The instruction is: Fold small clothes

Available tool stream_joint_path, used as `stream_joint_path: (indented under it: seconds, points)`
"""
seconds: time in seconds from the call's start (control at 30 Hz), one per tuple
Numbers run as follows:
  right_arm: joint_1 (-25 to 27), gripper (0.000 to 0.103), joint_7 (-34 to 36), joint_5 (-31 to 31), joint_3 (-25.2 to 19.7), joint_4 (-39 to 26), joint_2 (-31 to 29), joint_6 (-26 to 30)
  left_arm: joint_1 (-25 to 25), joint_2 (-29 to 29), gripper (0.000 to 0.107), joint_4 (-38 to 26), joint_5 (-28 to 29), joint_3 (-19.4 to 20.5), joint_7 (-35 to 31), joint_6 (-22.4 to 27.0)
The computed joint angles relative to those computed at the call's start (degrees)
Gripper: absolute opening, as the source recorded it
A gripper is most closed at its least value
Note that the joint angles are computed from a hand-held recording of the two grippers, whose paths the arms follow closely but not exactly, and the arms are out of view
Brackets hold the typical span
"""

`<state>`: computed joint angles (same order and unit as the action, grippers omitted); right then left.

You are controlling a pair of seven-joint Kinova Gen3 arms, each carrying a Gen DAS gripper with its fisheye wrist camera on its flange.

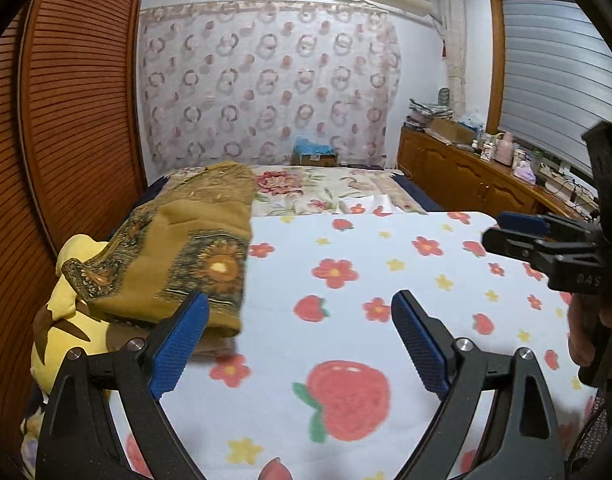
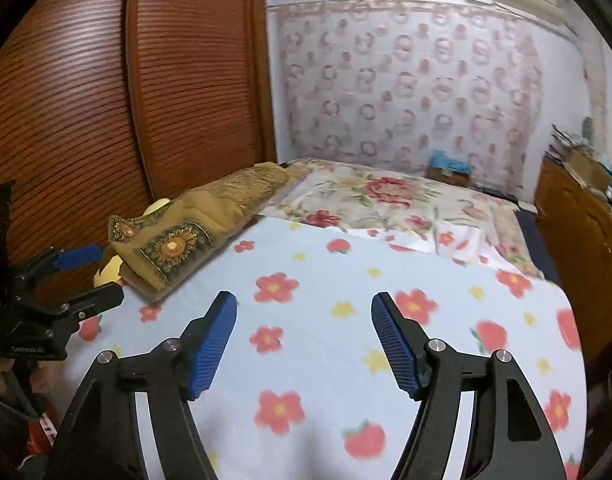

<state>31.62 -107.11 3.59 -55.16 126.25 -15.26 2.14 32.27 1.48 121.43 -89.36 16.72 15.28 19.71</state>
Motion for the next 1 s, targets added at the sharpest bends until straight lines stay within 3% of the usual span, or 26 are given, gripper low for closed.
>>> stream_joint_path:
  seconds: [0.3, 0.43, 0.67, 0.83, 1.0]
  points:
    - [-6.19, 0.072, -7.39, -4.74, 7.7, 4.7, -15.35, 4.83, 4.35, -0.64, 0.093, -3.28, 5.12, 3.01, -4.1, 8.37]
    - [-4.87, 0.072, -11.31, -6.16, 6.79, 5.72, -22.03, 6.04, 6.03, -1.0, 0.093, -5.56, 7.91, 3.94, -6.7, 12.13]
    - [-1.82, 0.072, -16.35, -6.97, 4.48, 4.95, -29.66, 9.95, 6.57, -1.49, 0.093, -7.35, 10.77, 4.45, -9.47, 13.46]
    - [0.37, 0.072, -18.16, -8.52, 0.48, 5.29, -31.18, 9.03, 6.56, -1.55, 0.093, -7.16, 10.37, 4.39, -8.8, 13.33]
    - [0.45, 0.072, -17.92, -8.22, 0.81, 6.14, -30.35, 7.64, 6.5, -1.57, 0.093, -7.18, 10.54, 4.4, -9.13, 13.3]
